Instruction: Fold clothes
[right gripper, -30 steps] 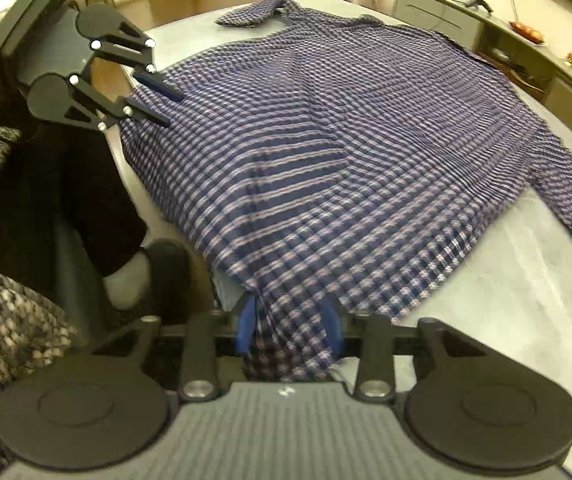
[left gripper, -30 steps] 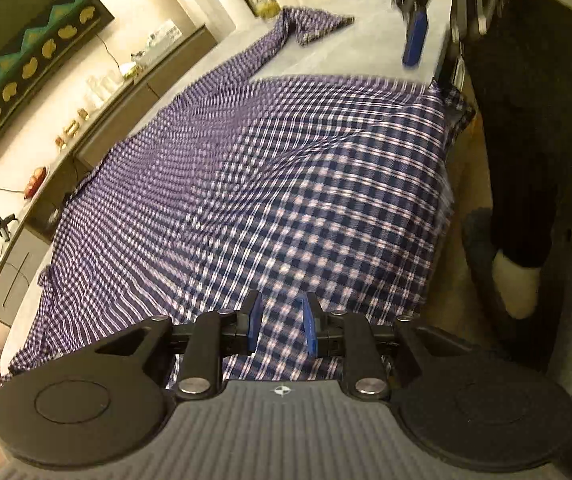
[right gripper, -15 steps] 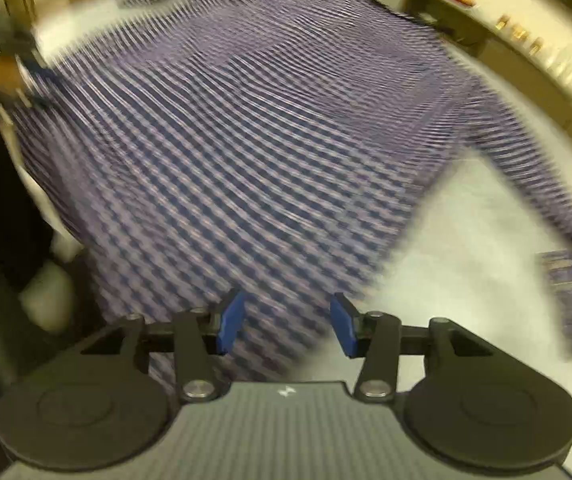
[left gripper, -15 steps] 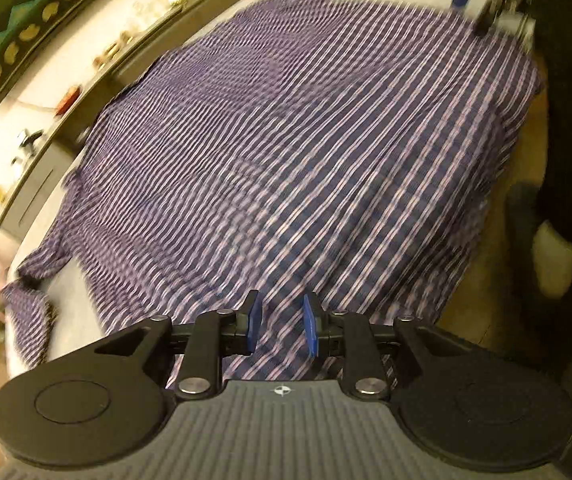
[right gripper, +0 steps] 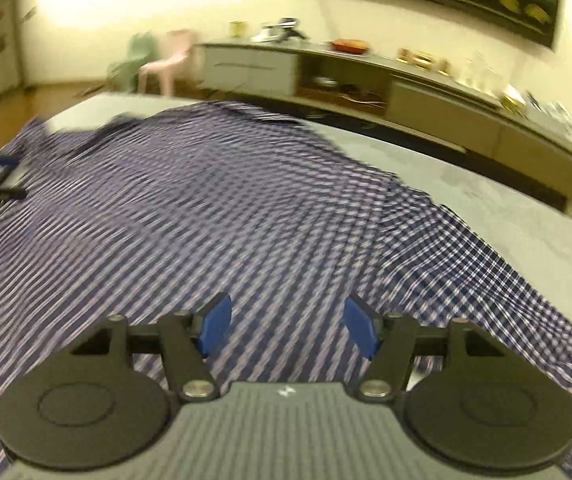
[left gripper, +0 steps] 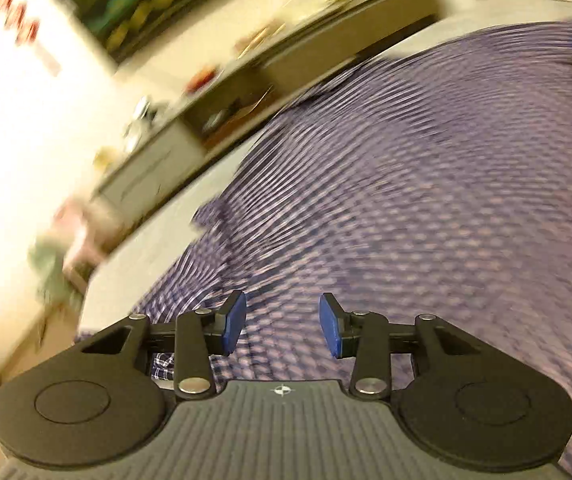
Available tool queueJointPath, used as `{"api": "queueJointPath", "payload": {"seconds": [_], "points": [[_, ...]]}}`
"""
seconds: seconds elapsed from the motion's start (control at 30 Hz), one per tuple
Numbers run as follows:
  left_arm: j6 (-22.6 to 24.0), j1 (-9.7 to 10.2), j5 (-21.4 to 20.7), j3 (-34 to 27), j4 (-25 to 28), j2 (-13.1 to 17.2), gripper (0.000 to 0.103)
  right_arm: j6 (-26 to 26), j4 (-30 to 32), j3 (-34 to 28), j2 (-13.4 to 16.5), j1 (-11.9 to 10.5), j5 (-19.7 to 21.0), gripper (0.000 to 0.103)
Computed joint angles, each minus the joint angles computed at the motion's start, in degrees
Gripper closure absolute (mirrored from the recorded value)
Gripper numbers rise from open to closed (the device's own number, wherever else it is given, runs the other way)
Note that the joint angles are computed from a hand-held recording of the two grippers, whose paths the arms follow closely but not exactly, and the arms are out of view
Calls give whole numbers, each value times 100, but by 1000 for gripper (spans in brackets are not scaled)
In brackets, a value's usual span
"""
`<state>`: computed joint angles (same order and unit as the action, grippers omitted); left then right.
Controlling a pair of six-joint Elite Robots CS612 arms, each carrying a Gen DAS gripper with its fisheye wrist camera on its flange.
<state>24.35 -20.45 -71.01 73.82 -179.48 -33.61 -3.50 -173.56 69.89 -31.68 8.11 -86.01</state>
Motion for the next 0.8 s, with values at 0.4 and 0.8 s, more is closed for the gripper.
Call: {"api": "queueJointPath", "payload": {"seconds": [0.4, 0.8], "points": [[-2085, 489, -921, -2279, 1474, 1072, 56, 347, 969, -1176, 656, -251, -345, 59], [-1871, 477, -735, -3890, 1906, 1939, 55, 1093, 1098, -841, 475, -180, -832, 20]]}}
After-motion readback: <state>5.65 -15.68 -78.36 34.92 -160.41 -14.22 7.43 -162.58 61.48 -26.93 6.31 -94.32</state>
